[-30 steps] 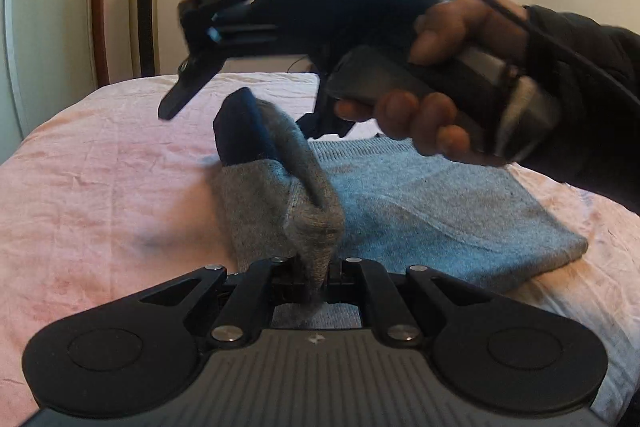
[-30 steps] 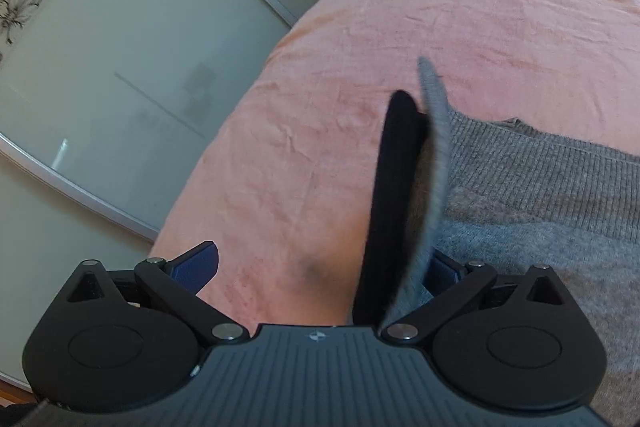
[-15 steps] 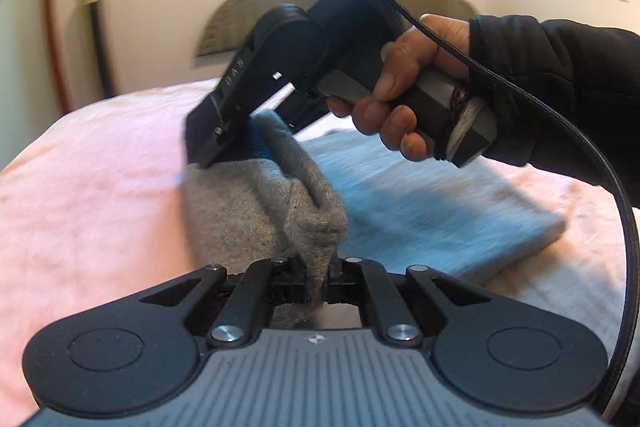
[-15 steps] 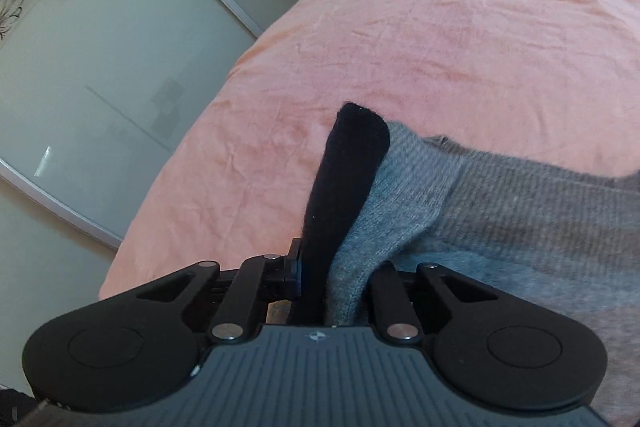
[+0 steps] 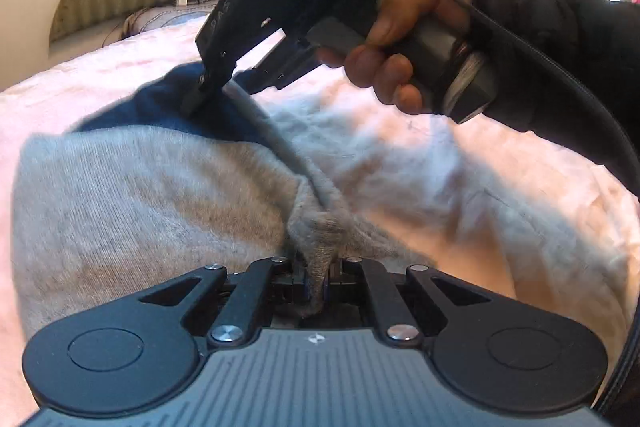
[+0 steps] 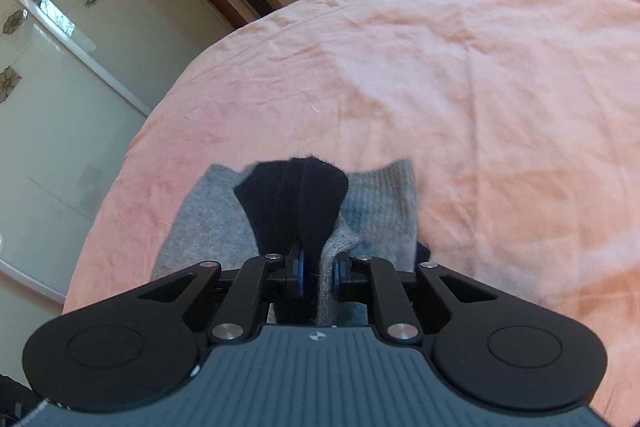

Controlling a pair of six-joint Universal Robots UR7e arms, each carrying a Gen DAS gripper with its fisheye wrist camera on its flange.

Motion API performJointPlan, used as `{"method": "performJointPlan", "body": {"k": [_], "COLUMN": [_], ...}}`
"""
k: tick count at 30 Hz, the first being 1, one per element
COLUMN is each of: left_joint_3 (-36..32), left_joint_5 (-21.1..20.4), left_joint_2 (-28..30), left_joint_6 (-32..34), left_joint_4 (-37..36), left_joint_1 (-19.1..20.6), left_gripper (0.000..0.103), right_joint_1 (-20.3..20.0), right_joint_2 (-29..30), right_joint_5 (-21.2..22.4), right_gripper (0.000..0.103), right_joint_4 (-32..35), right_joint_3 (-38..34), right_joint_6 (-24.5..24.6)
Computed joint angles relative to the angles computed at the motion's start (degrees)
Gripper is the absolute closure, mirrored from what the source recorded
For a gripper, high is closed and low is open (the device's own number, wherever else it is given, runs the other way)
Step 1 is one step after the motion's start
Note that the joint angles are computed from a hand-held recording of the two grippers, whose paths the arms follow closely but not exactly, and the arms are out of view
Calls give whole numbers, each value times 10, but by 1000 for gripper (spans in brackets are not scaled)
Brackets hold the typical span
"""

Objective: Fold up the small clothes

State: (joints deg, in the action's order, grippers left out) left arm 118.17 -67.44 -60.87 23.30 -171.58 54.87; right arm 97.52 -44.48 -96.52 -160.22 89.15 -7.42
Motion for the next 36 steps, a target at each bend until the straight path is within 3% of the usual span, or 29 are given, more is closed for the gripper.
{"method": "performJointPlan", "body": {"k": [2,3,5,6,7,8,9,13,15,17,19,22,25,27,28,29,30,31,32,36], "left_joint_3": [-5,-14,-19,-16,-5,5,10,4,-27,-69,-121,-208,-278,-293,-298,-306,-315,-315,-313,-285], "left_joint_5": [-42,-76,-130,-140,-139,-135,-130,-81,-60,-52,-76,-138,-189,-210,-202,-182,-146,-125,-110,-33], "left_joint_2": [-21,-37,-61,-72,-85,-96,-106,-131,-124,-103,-82,-35,20,45,56,63,70,74,74,61], "left_joint_6": [-9,-18,-29,-32,-30,-21,-13,-23,-71,-148,-252,-366,-408,-399,-394,-387,-373,-354,-339,-259], "left_joint_4": [34,70,107,111,97,77,69,40,46,53,78,141,201,189,184,194,212,210,210,178], "left_joint_1": [13,24,42,45,45,46,47,63,82,106,138,182,205,208,204,199,190,182,176,142], "left_gripper": [93,89,64,38,22,21,21,21,21,21,21,21,23,23,32,58,69,73,76,81], "right_joint_1": [-10,-15,-17,-16,-14,-11,-9,-19,-25,-33,-34,-30,-24,-17,-13,-10,-6,-4,-6,4], "right_joint_2": [-2,-4,1,4,7,11,13,-5,-20,-33,-36,-24,3,21,28,33,38,39,40,41], "right_joint_5": [27,47,62,59,50,34,27,43,53,78,78,55,44,29,24,20,9,4,17,14], "right_gripper": [52,47,40,41,52,80,86,85,70,38,15,15,16,16,16,28,38,63,72,73], "right_joint_4": [-21,-33,-48,-44,-35,-19,-9,-43,-66,-118,-158,-128,-81,-76,-81,-78,-72,-62,-47,-69], "right_joint_3": [11,17,16,12,8,2,-2,29,49,73,80,53,17,2,-2,-7,-12,-17,-20,-17], "right_joint_6": [3,8,15,12,5,0,-3,-7,15,37,58,68,76,66,56,51,42,37,43,32]}}
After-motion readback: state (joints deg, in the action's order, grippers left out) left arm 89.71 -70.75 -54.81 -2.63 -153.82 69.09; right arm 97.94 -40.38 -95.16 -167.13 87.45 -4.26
